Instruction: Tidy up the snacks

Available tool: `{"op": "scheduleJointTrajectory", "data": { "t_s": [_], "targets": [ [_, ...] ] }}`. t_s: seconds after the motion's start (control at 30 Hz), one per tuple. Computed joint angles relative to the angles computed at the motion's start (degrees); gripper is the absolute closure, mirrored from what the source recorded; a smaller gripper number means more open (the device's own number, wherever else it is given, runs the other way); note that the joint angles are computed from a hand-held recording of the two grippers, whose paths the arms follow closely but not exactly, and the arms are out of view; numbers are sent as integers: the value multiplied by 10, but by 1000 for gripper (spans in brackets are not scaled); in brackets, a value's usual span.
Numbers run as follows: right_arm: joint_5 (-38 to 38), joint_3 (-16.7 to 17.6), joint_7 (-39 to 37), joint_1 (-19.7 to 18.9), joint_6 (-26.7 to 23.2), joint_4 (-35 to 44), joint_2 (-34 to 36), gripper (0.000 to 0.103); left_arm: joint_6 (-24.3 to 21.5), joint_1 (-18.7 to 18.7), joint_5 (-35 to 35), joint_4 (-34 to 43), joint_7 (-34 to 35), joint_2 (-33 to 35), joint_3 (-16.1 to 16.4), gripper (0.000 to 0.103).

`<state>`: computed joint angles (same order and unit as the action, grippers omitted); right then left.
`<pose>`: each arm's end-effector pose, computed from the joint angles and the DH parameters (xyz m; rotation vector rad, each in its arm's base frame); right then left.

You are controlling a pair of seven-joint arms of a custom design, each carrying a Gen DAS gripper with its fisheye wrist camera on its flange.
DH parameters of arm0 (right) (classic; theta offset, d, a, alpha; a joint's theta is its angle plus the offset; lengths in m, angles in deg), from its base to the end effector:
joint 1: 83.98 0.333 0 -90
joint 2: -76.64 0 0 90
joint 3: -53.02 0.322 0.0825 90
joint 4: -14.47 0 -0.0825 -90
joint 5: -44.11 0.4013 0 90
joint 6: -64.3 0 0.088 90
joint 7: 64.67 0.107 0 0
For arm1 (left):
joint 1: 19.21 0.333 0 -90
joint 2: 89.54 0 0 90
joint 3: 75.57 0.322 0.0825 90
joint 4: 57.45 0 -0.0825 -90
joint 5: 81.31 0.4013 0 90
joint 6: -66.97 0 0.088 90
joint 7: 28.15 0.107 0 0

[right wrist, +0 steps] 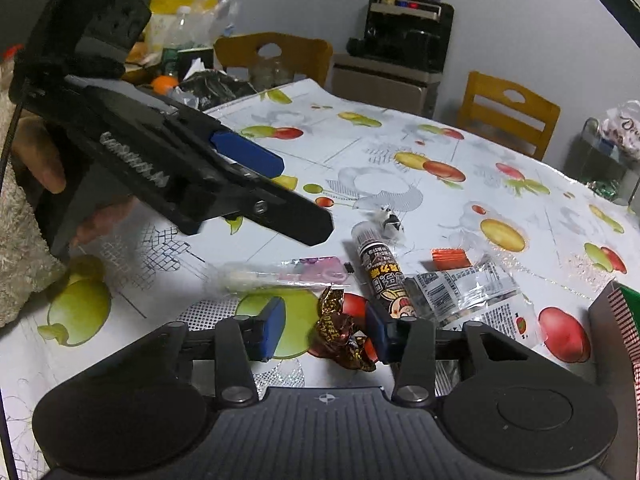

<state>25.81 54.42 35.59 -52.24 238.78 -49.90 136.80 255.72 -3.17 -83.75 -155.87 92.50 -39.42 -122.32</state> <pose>0.6901 0.4692 0.2581 -2.1125 1.0072 -0.6024 0.6936 -0.2507 0.2940 -1.2615 2.1739 -1.3357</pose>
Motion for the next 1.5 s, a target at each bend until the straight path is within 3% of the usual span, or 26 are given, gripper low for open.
{"op": "scheduleJointTrajectory", "data": {
  "t_s": [0.13, 0.27, 0.37, 0.53, 0.63, 0.73, 0.9, 1.03, 1.1, 1.17, 1.3, 1.5],
  "targets": [
    [6, 16, -6, -13, 5, -17, -9, 78, -23, 38, 24, -11, 34, 16, -39, 1],
    [17, 35, -9, -29, 15, -50, -28, 78, -41, 46, 12, -13, 64, 20, -52, 1],
    [17, 19, 6, -24, 37, -90, -53, 78, -52, 39, -5, -9, 83, 17, -47, 1],
    [7, -6, 34, -15, 75, -151, -93, 78, -93, 12, -35, 3, 112, 4, -21, 1],
    [5, -21, 53, -6, 99, -179, -109, 78, -92, -12, -53, 4, 123, -9, 4, 2],
    [3, -30, 64, -1, 111, -191, -116, 78, -88, -55, -80, 9, 115, -29, 52, 6],
    [1, -40, 78, 7, 117, -201, -122, 78, -59, -153, -115, 2, 85, -70, 161, 16],
    [1, -49, 87, 15, 121, -198, -120, 78, -43, -168, -122, -7, 70, -77, 177, 21],
    [-1, -46, 88, 13, 123, -194, -117, 78, -37, -173, -123, -7, 60, -78, 183, 27],
    [-3, -41, 87, 9, 123, -191, -114, 78, -33, -180, -125, -2, 47, -77, 191, 42],
    [-4, -34, 87, 5, 127, -193, -114, 78, -25, -185, -118, 1, 31, -75, 196, 48],
    [3, -61, 97, 25, 144, -214, -125, 78, -18, -204, -112, 7, 3, -71, 208, 66]
  ]
}}
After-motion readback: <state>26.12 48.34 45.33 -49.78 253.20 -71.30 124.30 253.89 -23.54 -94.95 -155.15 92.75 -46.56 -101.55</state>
